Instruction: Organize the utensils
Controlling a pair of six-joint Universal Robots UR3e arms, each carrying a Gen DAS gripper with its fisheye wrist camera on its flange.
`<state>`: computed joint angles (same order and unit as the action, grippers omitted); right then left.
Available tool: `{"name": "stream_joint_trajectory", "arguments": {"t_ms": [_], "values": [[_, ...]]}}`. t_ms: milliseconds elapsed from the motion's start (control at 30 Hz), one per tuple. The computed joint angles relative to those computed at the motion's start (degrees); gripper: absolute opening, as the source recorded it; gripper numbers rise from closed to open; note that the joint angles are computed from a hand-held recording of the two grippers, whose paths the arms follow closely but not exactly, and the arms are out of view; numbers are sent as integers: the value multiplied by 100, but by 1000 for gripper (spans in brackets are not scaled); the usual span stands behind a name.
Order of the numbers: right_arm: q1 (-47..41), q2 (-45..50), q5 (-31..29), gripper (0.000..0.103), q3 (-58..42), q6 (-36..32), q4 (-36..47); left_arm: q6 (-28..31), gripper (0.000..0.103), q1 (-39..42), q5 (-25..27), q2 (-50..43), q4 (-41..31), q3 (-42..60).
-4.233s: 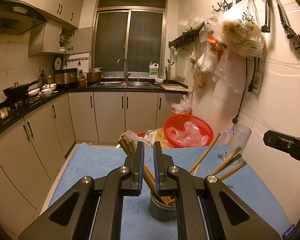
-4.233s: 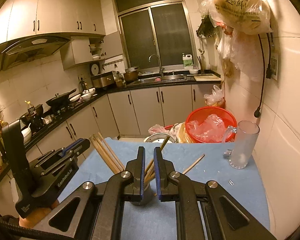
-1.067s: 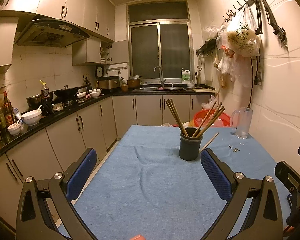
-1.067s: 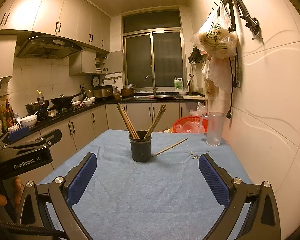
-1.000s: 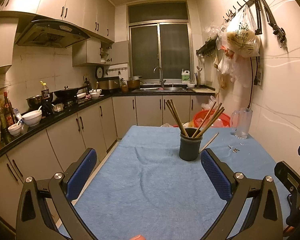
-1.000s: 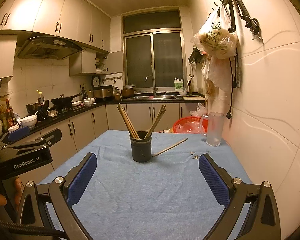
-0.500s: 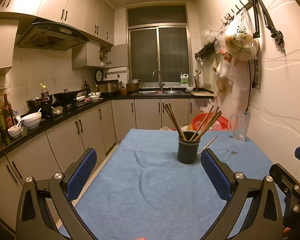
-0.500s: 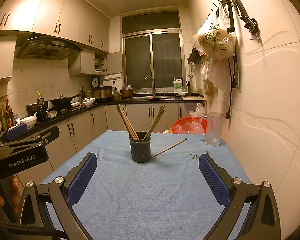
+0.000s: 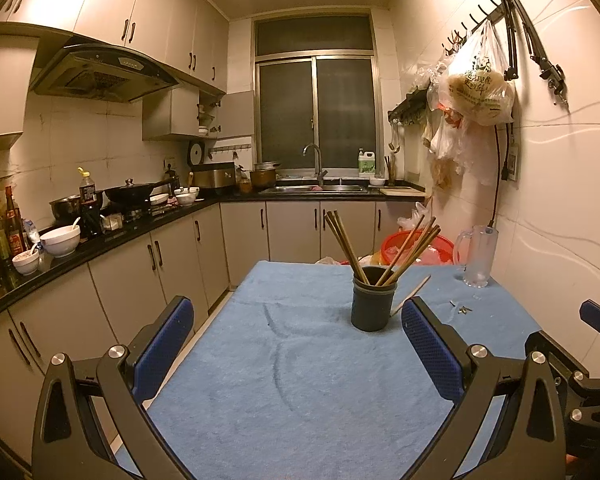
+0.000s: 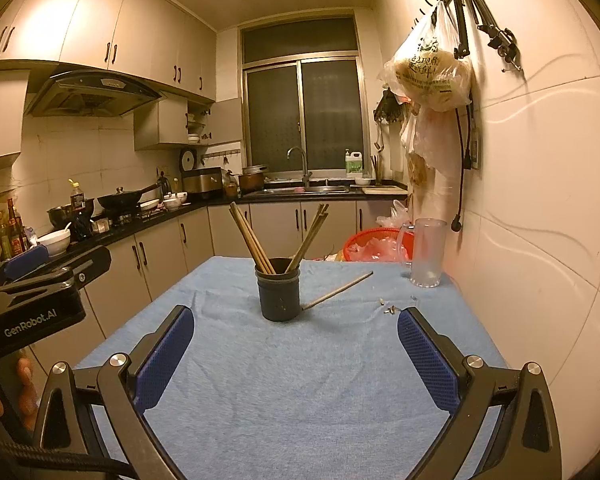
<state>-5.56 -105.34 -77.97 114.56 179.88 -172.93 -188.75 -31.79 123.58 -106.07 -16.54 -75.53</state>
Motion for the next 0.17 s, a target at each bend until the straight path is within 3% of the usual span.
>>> {"name": "stream_joint_trajectory", "arguments": {"t_ms": [167], "values": [[8,82,-1,103,-44,10,-15,-54,103,10,29,-56,16,63]]}}
